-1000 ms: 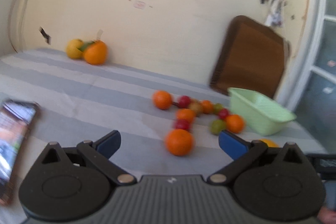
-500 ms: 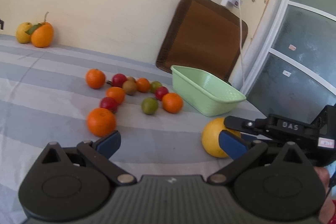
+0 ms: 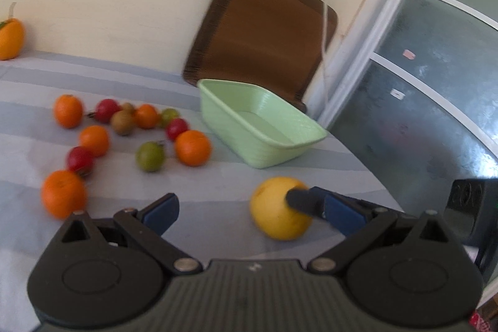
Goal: Organize fruits
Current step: 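Carry the pomelo with the right tool into the green basket and open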
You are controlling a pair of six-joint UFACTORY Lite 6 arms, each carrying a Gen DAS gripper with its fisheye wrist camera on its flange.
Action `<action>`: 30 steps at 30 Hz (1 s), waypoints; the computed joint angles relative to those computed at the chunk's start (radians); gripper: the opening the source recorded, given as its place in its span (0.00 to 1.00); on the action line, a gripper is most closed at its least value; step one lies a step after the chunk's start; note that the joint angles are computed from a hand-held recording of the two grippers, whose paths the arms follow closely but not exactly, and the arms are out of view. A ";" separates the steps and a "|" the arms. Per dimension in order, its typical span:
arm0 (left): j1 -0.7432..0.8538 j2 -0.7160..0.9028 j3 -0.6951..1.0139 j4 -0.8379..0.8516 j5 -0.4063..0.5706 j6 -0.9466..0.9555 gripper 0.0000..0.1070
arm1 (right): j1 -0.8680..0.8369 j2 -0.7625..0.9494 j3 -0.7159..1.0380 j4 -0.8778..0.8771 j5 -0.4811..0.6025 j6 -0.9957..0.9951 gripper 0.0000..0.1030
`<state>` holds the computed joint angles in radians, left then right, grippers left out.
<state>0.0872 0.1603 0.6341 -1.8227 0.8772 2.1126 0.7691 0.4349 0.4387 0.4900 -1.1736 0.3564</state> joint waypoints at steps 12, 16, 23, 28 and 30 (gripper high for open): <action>-0.275 0.114 0.163 -0.058 -0.213 -0.012 0.72 | 0.138 0.108 0.125 0.239 0.063 -0.470 0.65; -0.316 0.121 0.185 -0.089 -0.290 -0.017 0.61 | 0.077 0.090 0.110 0.158 0.062 -0.450 0.63; -0.385 0.051 0.287 -0.145 -0.343 -0.034 0.61 | -0.002 -0.012 0.038 0.116 -0.089 -0.409 0.63; -0.473 0.225 0.518 -0.350 -0.425 0.108 0.61 | -0.207 -0.010 0.139 -0.008 -0.049 -0.418 0.63; -0.472 0.322 0.629 -0.284 -0.438 0.004 0.60 | -0.284 0.007 0.187 -0.061 0.013 -0.419 0.63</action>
